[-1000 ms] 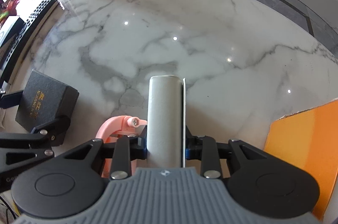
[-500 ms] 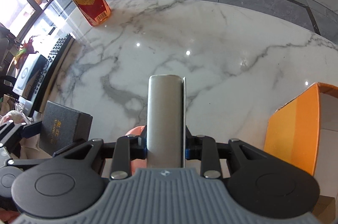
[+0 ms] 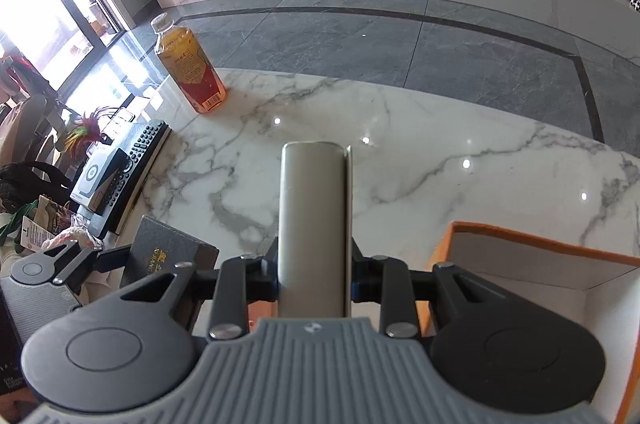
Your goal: Organize objects
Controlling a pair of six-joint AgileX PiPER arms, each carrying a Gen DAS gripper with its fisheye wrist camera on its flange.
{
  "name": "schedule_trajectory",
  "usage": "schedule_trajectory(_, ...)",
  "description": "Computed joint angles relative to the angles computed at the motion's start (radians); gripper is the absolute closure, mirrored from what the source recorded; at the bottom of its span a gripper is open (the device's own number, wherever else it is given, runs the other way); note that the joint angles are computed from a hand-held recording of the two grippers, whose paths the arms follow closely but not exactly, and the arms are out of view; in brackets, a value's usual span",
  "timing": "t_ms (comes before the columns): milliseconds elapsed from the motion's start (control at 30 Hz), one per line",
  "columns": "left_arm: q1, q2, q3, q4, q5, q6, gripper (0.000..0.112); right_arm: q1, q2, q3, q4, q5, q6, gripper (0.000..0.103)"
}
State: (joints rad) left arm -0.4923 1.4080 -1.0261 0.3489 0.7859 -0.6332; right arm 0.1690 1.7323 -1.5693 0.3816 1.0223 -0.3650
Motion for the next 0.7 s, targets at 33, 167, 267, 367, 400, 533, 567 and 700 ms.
schedule_trajectory(33, -0.016, 0.007, -0.025, -0.010, 0.011, -0.003, 0.024, -0.022, -0.010, -0.003, 0.004, 0.014, -0.018, 0.072)
schedule_trajectory(167, -0.105, 0.069, -0.145, 0.019, 0.083, -0.064, 0.024, -0.098, -0.029, -0.016, 0.000, 0.066, -0.124, 0.072)
schedule_trajectory(267, -0.162, 0.119, -0.226, 0.011, 0.110, -0.092, 0.024, -0.148, -0.040, -0.004, 0.004, 0.085, -0.240, 0.072)
schedule_trajectory(367, -0.212, 0.176, -0.303, 0.016, 0.135, -0.116, 0.024, -0.195, -0.039, -0.003, 0.008, 0.104, -0.345, 0.072)
schedule_trajectory(400, -0.228, 0.197, -0.326, 0.026, 0.145, -0.130, 0.024, -0.213, -0.033, -0.011, 0.012, 0.113, -0.383, 0.072)
schedule_trajectory(533, -0.259, 0.253, -0.391, 0.031, 0.162, -0.152, 0.024, -0.244, 0.004, -0.038, -0.018, 0.114, -0.505, 0.072)
schedule_trajectory(567, -0.263, 0.262, -0.400, 0.033, 0.166, -0.155, 0.024, -0.248, 0.019, -0.044, -0.029, 0.107, -0.529, 0.072)
schedule_trajectory(700, -0.275, 0.302, -0.439, 0.049, 0.207, -0.151, 0.024, -0.264, 0.107, -0.101, -0.074, 0.121, -0.587, 0.072)
